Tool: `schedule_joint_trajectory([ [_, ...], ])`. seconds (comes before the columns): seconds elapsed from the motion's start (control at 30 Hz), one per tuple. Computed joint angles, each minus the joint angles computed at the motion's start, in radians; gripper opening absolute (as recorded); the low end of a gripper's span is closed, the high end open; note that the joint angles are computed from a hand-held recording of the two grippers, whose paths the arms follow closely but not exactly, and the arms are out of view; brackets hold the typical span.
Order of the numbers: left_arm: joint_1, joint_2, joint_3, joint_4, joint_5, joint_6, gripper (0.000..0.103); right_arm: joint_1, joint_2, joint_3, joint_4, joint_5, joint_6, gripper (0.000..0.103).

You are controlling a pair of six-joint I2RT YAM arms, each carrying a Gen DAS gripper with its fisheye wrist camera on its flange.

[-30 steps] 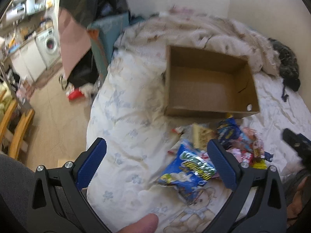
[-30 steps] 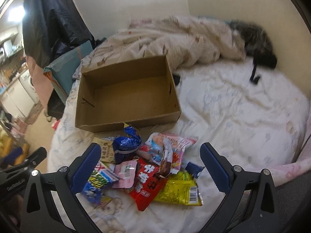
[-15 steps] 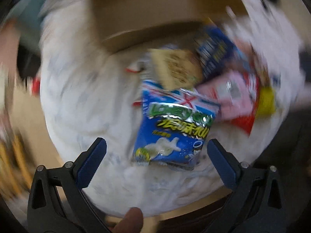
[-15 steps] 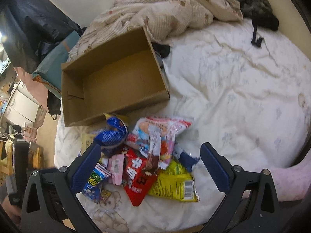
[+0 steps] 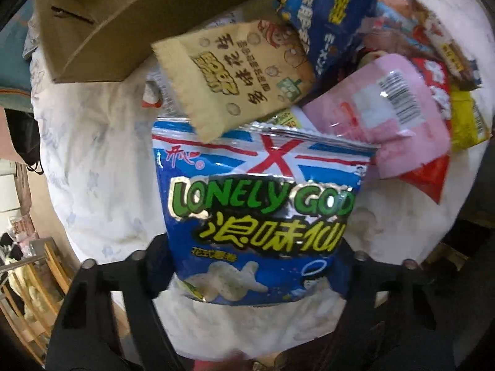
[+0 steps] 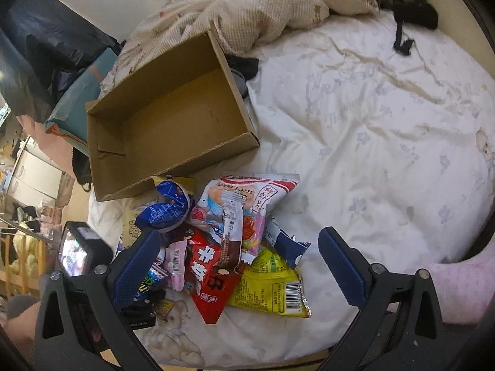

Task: Organize snacks
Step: 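Grasp the blue Lonely God bag with left tool while right tool grasps chocolate bar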

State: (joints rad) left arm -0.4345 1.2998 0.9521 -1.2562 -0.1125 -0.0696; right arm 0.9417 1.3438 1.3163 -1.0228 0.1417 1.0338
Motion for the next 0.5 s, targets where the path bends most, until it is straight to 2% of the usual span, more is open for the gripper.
schedule_joint_trajectory([
  [0.1, -0.012, -0.046, 0.000, -0.037, 0.008, -0.012, 0.060, -0.089, 0.030, 0.021, -0.008, -0.095, -0.062, 0.103],
  [0.13, 0.019, -0.068, 0.002, -0.055, 0.023, 0.016, 0.057, -0.118, 0.040, 0.022, -0.005, -0.132, -0.076, 0.103],
  [0.23, 0.032, -0.088, 0.027, -0.066, 0.048, 0.018, 0.055, -0.226, 0.092, 0.031, 0.014, -0.269, -0.105, 0.103],
  [0.27, 0.065, -0.118, 0.024, -0.078, 0.057, 0.044, 0.055, -0.238, 0.108, 0.034, 0.016, -0.293, -0.108, 0.103],
  [0.37, 0.104, -0.173, 0.062, -0.127, 0.097, 0.021, 0.055, -0.265, 0.161, 0.047, 0.015, -0.358, -0.122, 0.102],
  [0.43, 0.117, -0.198, 0.110, -0.169, 0.116, -0.027, 0.055, -0.259, 0.179, 0.059, -0.004, -0.368, -0.113, 0.090],
  [0.5, 0.183, -0.240, 0.124, -0.192, 0.147, -0.037, 0.055, -0.242, 0.183, 0.055, -0.004, -0.384, -0.117, 0.070],
])
